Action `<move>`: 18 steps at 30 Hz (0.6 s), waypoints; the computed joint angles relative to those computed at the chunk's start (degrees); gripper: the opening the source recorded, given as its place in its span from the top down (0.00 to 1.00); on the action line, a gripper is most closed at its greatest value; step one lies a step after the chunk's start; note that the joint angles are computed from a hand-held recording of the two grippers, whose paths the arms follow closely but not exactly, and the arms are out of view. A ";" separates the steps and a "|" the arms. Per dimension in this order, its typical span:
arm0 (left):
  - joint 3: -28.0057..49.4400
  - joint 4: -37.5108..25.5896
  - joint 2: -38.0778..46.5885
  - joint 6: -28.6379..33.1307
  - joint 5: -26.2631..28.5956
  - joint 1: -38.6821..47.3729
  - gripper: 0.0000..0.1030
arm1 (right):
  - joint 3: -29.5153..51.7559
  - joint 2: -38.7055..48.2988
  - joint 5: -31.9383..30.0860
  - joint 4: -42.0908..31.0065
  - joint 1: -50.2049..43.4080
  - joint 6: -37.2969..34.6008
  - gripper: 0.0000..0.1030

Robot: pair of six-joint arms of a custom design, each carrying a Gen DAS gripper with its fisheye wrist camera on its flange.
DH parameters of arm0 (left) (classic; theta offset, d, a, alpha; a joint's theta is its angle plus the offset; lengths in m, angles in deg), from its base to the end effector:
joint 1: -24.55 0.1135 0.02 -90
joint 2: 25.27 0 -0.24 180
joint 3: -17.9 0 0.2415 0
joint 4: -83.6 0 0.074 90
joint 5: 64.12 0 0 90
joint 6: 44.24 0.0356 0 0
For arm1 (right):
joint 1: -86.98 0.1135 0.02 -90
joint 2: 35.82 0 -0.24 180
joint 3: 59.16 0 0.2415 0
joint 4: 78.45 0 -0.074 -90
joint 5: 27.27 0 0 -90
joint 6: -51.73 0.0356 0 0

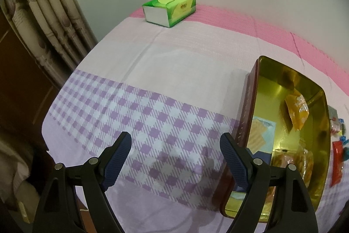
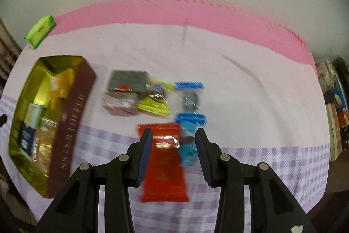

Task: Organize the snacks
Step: 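Move the right gripper to the blue-wrapped candy and grasp it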

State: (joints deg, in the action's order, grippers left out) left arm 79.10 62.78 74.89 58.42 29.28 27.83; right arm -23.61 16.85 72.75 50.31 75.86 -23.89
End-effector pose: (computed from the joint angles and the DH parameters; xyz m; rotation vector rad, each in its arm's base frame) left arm 0.3049 0.0154 0.1032 0.2344 2.6008 0.0210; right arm 0.1416 -0.0341 0.1319 0.6521 2.6729 -0.2261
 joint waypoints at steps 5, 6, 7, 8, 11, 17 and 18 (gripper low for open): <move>-1.70 1.12 -1.32 0.25 -1.97 -1.72 0.19 | -3.71 2.54 -4.87 6.05 -7.31 -7.28 0.62; -2.14 1.25 -1.80 0.27 -2.12 -2.09 0.19 | -4.03 3.43 -5.27 7.09 -7.82 -8.01 0.62; -2.49 1.41 -2.14 0.33 -2.33 -2.40 0.19 | -4.52 4.58 -5.83 8.69 -8.76 -9.07 0.62; -3.06 1.75 -2.63 0.50 -2.83 -2.88 0.19 | -4.98 5.12 -6.41 9.77 -9.85 -10.15 0.63; -4.66 3.23 -3.90 0.56 -4.08 -4.09 0.19 | -5.92 5.59 -7.95 11.43 -13.42 -13.01 0.65; -5.13 0.68 -5.01 -1.25 -3.41 -6.39 0.19 | -7.07 5.81 -12.72 13.17 -21.46 -19.04 0.74; -5.42 0.04 -5.65 -1.42 -3.46 -7.19 0.19 | -7.61 5.50 -13.50 13.57 -22.54 -19.93 0.74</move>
State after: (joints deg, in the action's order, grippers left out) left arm 73.68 62.82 69.24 56.99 25.82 20.64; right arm -31.22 22.35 59.25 63.88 53.32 -43.82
